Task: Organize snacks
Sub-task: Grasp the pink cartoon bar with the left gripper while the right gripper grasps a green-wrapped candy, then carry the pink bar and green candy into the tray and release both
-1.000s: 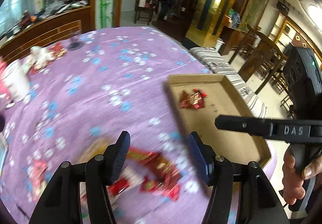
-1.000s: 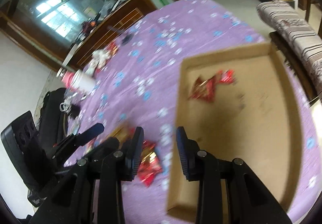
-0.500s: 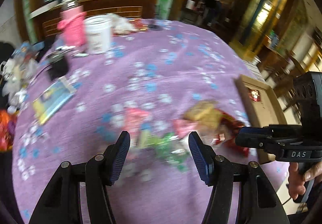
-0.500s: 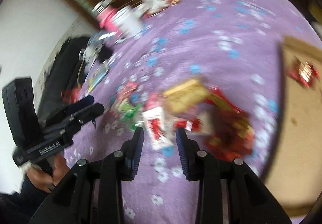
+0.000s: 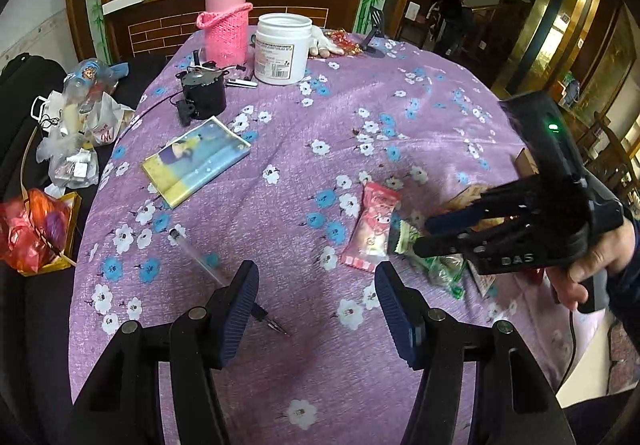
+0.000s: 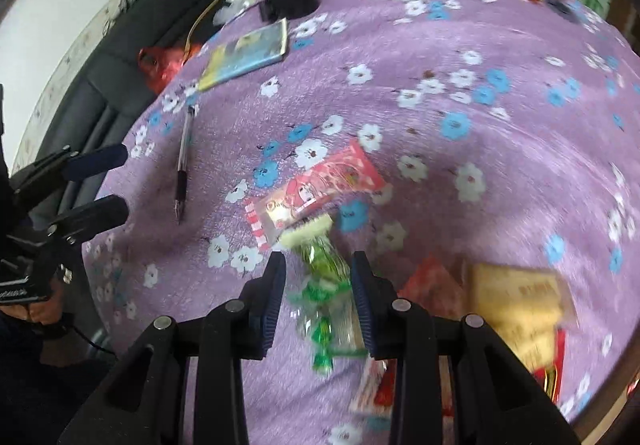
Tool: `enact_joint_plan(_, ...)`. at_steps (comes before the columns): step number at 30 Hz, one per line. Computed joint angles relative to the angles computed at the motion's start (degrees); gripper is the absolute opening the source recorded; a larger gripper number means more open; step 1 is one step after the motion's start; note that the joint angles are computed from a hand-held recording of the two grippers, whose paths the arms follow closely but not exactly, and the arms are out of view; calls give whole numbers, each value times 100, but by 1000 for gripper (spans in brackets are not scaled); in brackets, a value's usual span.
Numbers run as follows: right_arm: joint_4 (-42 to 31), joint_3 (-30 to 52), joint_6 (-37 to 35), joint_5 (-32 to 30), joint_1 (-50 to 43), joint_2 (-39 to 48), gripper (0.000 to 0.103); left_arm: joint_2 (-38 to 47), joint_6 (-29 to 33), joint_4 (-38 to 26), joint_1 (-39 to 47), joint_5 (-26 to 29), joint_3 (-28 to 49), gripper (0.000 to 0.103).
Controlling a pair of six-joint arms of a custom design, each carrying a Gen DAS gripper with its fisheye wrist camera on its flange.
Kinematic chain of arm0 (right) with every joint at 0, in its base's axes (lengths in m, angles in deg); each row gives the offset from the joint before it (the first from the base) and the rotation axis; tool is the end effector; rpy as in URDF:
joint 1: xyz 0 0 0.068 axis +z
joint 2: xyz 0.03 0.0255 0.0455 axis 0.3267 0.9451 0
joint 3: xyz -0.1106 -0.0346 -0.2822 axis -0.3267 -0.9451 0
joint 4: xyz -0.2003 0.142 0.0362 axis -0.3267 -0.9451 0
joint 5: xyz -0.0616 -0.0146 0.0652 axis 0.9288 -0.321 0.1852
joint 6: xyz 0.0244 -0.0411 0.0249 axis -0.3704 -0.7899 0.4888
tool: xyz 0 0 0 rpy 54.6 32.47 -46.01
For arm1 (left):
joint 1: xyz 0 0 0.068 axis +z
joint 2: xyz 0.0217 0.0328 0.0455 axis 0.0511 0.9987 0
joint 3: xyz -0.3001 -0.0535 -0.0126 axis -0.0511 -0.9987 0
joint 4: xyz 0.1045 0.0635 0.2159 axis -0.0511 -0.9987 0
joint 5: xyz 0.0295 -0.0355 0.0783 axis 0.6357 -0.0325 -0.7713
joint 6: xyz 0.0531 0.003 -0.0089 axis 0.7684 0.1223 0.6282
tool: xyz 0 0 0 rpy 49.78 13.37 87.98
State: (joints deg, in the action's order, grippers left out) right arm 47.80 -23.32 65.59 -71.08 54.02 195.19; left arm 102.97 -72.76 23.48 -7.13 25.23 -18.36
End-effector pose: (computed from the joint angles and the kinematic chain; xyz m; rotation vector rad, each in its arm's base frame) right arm 0.3101 0.2249 0.0839 -0.5359 2.8208 0.4627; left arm 0.2572 -0.0557 0.1150 0.4942 2.5251 -0.3759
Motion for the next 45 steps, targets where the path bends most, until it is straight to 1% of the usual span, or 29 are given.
enact_joint_plan(3,-128,217,-44,190,97,241,31,213,59,-64,-64,61,179,64)
enact_joint_plan(4,-130,206,41,276,128,275,24,331,78,-85,-145,42,286,64)
enact_joint_plan(5,17,85,132,290,131,231,17,405,77,-95,-219,13,361,64)
enact_joint_plan(8,564,-450,531,506,117,-114,16,722,54,-205,-465,-15,708,64)
enact_joint_plan(10,1128,-1084,1072,668,19,-606,16,1036,52,-325,-702,-76,1046,64)
enact_joint_plan(12,1529,-1598,1377,794,-56,-1078,16,1288,60,-438,-899,-148,1323,64)
enact_joint_plan(13,1711,-1916,1521,961,-71,-1423,16,1451,67,-537,-1030,-226,1503,64)
enact_joint_plan(15,1944,-2332,1760,1059,-129,-1882,16,1725,118,-624,-1238,-303,1778,64)
enact_joint_plan(18,2167,-2830,2140,1143,-209,-2466,16,2113,160,-714,-1557,-772,2135,64)
enact_joint_plan(19,2256,-3022,2244,1162,-213,-2685,16,2255,171,-718,-1637,-913,2244,58)
enact_joint_plan(20,2304,-3178,2353,1195,-193,-2868,16,2339,180,-729,-1658,-966,2315,44)
enact_joint_plan(21,2356,-3281,2471,1248,-141,-2983,16,2467,164,-755,-1686,-1056,2405,36)
enact_joint_plan(22,2450,-3425,2633,1262,-94,-3138,16,2454,155,-549,-1686,-1080,2310,33)
enact_joint_plan(23,2545,-3574,2766,1195,-90,-3271,16,2441,154,-484,-1678,-1080,2255,27)
enact_joint_plan(24,2607,-3694,2883,1130,-92,-3379,16,2429,132,-411,-1681,-1101,2203,25)
enact_joint_plan(27,2970,-4089,3308,1062,40,-3540,16,2250,-10,-345,-1640,-973,1982,24)
enact_joint_plan(30,3330,-4424,3587,1115,197,-3488,16,1766,-62,-65,-1653,-809,1402,24)
enact_joint_plan(34,3995,-5026,4058,1090,436,-3307,16,1125,-158,70,-1752,-602,814,24)
enact_joint_plan(36,4356,-5263,4265,1093,547,-3150,16,863,-246,39,-1871,-528,648,24)
enact_joint_plan(39,4779,-5589,4606,1192,770,-3063,16,603,-386,43,-2159,-585,494,24)
enact_joint_plan(41,4755,-5692,4676,1320,871,-3201,16,529,-497,-35,-2375,-579,518,24)
enact_joint_plan(45,4193,-5931,4845,1685,1043,-4059,16,406,-671,-145,-2905,-675,624,24)
